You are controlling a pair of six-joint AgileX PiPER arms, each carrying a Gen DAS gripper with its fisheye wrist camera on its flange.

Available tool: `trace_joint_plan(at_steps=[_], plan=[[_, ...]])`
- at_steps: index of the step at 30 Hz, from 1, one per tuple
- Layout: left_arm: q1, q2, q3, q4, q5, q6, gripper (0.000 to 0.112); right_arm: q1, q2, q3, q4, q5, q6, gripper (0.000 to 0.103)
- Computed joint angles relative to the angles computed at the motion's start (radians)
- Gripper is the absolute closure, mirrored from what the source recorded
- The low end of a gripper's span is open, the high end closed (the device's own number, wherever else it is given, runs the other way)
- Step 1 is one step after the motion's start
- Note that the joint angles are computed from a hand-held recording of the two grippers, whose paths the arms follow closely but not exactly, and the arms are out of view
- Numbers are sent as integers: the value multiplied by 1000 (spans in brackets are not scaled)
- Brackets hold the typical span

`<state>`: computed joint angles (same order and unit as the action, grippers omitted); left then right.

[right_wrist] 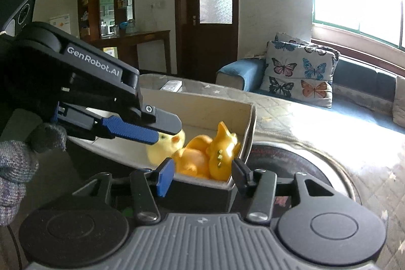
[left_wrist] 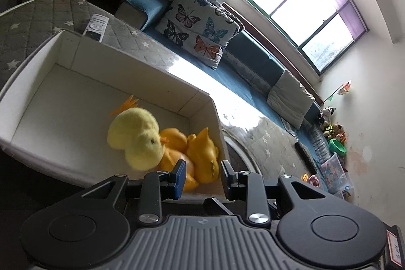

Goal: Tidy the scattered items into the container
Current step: 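Lower the dotted duck into the box and open the left gripper, then move the left gripper down to the green soft block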

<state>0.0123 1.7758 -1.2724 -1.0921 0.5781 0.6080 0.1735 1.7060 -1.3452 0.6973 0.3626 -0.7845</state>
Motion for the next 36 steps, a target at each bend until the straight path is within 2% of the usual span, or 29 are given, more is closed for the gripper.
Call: trace_joint_plan(at_steps=[10,19,27,36], plan=[[23,-109,169,-44,-31,77,81,14,-90,150,71,19,-76,51],[51,-158,292,-78,-43,122,81,33,-132,237,90,16,-115,51],[83,-172,357,-121,-40,158,81,49,-126,261,89,27,-115,51],[91,-134,349,-115,-28,154,81,51,-73,214,58,55,-67,51]])
